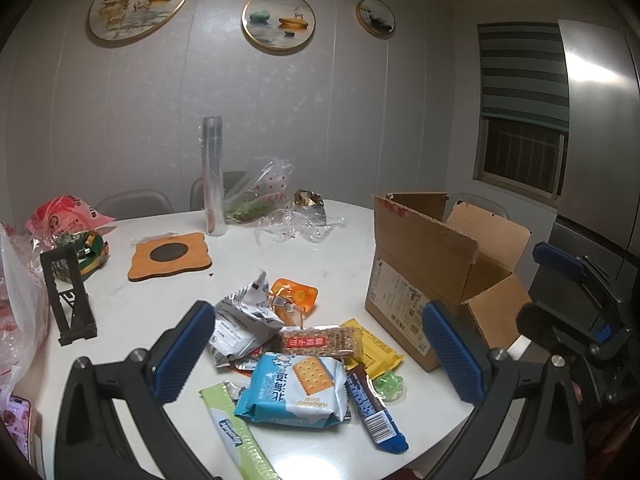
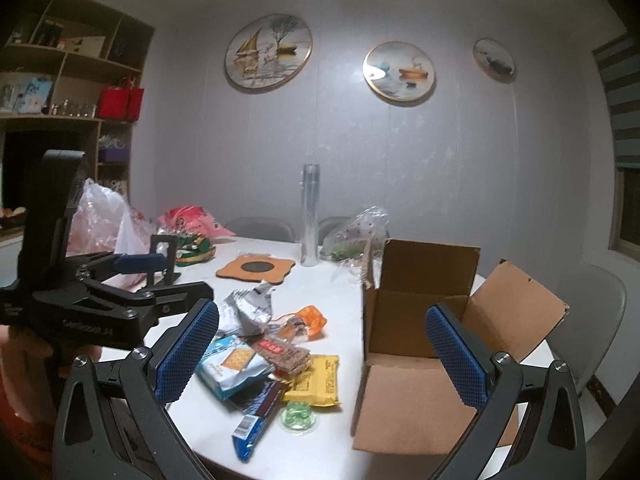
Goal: Organize snacks
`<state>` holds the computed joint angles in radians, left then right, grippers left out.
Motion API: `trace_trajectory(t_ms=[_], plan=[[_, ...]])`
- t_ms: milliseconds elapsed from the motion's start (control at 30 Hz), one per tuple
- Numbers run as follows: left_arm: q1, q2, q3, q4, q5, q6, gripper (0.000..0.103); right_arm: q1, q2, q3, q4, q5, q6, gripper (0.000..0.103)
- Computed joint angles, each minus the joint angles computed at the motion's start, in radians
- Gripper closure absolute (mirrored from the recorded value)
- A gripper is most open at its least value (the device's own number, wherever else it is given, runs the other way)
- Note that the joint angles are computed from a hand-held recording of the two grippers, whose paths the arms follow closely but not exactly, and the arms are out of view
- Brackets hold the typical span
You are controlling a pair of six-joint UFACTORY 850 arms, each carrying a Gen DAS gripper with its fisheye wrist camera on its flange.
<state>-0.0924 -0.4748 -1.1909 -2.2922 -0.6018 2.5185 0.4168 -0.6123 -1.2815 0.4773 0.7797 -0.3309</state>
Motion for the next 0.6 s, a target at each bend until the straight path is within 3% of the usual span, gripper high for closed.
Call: trace_trajectory(t_ms=[267, 433, 600], plan=[[0.032, 0.013, 0.025, 0.014, -0.033, 0.000, 0.001, 0.016, -0.002, 0.004, -0.106, -0.005, 0.028, 0.001], [0.055, 0.013, 0.038, 0.024, -0.025, -0.004, 0.001, 0.035, -0.020, -0.002, -0.146, -0.004, 0.026, 0.041], [0.062, -0.018, 0.033, 0.029, 0.049, -0.013, 0.001, 0.026, -0.068, -0.049, -0.204, -0.100, 0.115, 0.057]])
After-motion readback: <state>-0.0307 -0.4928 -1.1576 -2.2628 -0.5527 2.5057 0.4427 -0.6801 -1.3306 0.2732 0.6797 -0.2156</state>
